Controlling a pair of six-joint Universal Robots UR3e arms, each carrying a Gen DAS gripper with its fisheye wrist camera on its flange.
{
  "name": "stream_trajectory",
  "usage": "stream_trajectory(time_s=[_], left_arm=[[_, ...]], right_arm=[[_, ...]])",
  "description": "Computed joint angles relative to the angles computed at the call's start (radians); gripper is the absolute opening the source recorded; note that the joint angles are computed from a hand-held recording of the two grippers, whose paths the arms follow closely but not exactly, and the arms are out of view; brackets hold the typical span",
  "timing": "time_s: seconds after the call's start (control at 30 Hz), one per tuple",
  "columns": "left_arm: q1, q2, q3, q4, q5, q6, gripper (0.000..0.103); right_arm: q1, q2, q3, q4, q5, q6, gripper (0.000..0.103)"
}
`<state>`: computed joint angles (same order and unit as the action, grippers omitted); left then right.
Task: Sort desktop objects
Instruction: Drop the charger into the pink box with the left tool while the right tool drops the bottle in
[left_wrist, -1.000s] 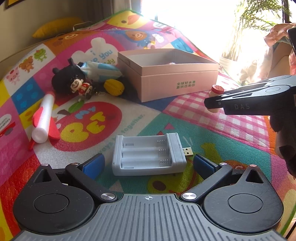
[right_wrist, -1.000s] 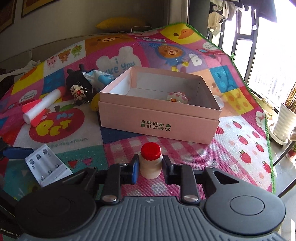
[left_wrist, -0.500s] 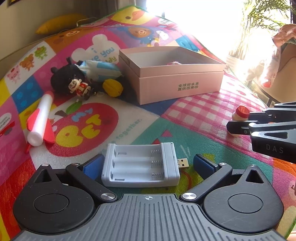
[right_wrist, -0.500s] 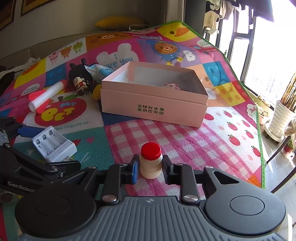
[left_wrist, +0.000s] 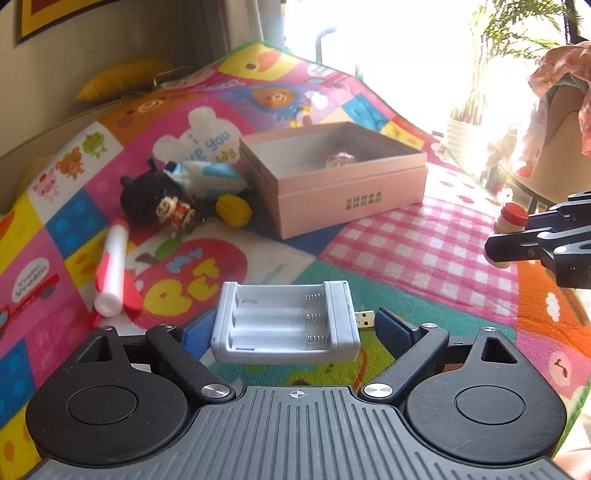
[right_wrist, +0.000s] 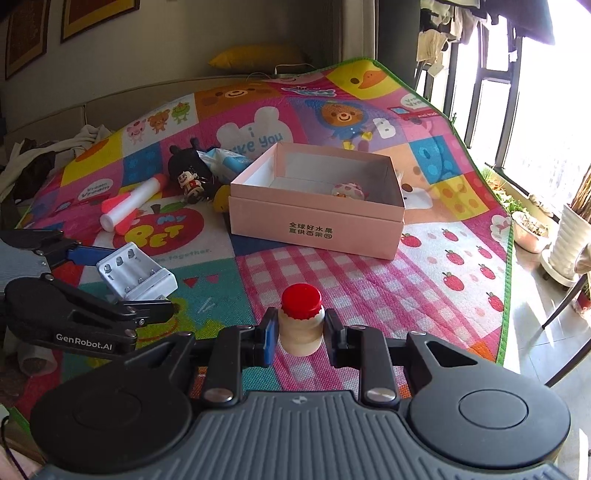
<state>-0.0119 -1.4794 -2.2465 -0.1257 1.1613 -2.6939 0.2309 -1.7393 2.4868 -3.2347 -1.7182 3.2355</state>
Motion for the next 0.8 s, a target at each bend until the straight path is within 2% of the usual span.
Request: stream_trajectory(time_s=[0.13, 0.27, 0.37, 0.43, 0.53, 0.57, 0.6, 0.63, 0.73, 0.8], left_arm=[[-0.02, 0.006, 0.085, 0.057, -0.017, -0.012, 0.094], [-0.09, -0.133, 0.275, 0.149, 0.017, -0.077, 0.094], [-0.165, -0.313, 0.498, 0.189, 0.082, -0.097, 0.094], [-0.197, -0.446, 0.676, 0.184, 0.109, -0.115, 0.095], [-0.209, -0.608, 0.949, 0.031, 0.133, -0.171, 0.096], [-0.202, -0.631, 0.988, 0.0, 0.139, -0.196, 0.096], [-0.188, -0.634, 0.986, 0.0, 0.128, -0.215, 0.097], [-0.16, -0.616, 0.941, 0.017, 0.097, -0.226, 0.099], [-0.074, -0.528, 0.71, 0.127, 0.01, -0.191, 0.102], [-0.028, -0.477, 0.579, 0.154, -0.023, -0.151, 0.102]], right_arm=[[-0.089, -0.192, -0.027, 0.157, 0.112, -0.033, 0.025], [-0.148, -0.219, -0.125, 0.14, 0.159, -0.053, 0.025], [-0.212, -0.138, -0.288, 0.15, 0.213, -0.058, 0.025], [-0.228, -0.025, -0.442, 0.162, 0.209, -0.048, 0.025], [-0.226, 0.183, -0.717, 0.225, 0.174, -0.023, 0.025], [-0.226, 0.251, -0.796, 0.234, 0.164, -0.017, 0.029], [-0.221, 0.309, -0.861, 0.245, 0.142, -0.011, 0.038], [-0.215, 0.358, -0.912, 0.256, 0.119, -0.003, 0.04], [-0.215, 0.444, -0.958, 0.261, 0.105, -0.014, 0.04], [-0.214, 0.486, -0.956, 0.254, 0.09, -0.016, 0.04]])
